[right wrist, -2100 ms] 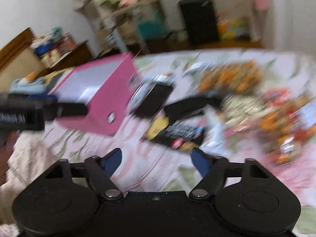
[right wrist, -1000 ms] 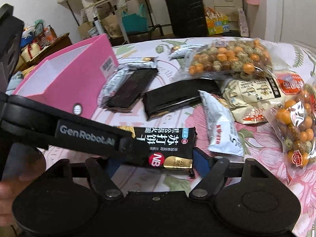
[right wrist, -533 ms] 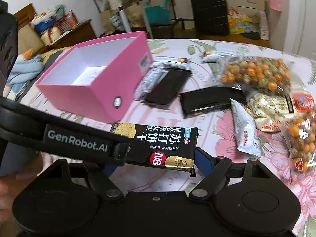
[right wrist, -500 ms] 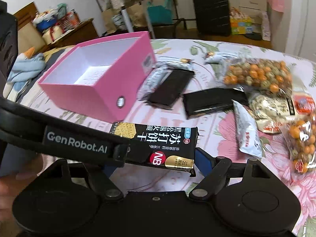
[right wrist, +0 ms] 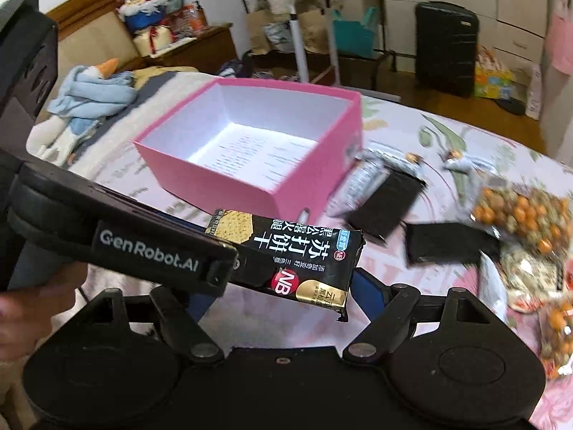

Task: Organize snacks
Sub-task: 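Carry the cracker packet over the pink box and open the left gripper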

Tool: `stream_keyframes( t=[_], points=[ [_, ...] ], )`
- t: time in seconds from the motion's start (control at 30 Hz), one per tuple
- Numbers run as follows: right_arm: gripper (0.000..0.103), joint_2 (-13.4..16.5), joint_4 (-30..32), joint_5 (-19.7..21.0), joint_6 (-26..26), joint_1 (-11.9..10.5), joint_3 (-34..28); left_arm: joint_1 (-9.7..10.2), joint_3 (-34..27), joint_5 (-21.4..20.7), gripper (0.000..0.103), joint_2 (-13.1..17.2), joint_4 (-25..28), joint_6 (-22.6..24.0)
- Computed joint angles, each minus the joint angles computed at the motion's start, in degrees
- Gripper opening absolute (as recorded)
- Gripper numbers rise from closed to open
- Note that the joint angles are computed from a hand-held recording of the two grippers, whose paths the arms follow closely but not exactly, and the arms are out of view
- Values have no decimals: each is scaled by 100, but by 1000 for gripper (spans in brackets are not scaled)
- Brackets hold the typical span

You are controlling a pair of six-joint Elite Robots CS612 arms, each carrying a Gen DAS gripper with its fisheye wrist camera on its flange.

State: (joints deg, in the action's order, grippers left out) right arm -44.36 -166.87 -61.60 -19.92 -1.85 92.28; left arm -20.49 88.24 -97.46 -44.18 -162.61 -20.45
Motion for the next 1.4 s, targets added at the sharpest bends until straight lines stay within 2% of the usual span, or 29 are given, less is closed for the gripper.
stream_keyframes(
  t=[0.27, 0.4, 0.47, 0.67, 0.8, 0.9, 1.2, 1.27, 1.4],
  points=[
    [80, 219, 421, 514, -35, 95, -648, 269, -354, 82, 62, 54, 235, 222],
    [77, 480, 468, 496, -101, 203, -1167, 399, -739, 228, 62, 261, 212, 162],
    [76, 662, 552, 491, -110, 249, -1499, 494, -991, 156, 62, 422, 215, 38],
    [67, 1241, 832, 62, -269, 411, -2451, 724, -1956, -110, 63, 1079, 540, -88],
    [66, 1605, 1191, -320, -182, 522, -3072, 817, -2517, -322, 63, 1494, 778, -156],
    [66, 1738, 1286, -728, -241, 610, -3286, 879, -2844, -551, 63, 1746, 913, -318],
    [66, 1861, 1350, -1710, -746, 808, -3500, 867, -3134, -546, 65, 1977, 1016, -333],
    [65, 1851, 1357, -1883, -713, 832, -3509, 824, -3084, -277, 66, 1947, 943, -208],
    [68, 1645, 1282, -1659, -649, 756, -3235, 713, -2792, 350, 66, 1771, 635, 409]
  ],
)
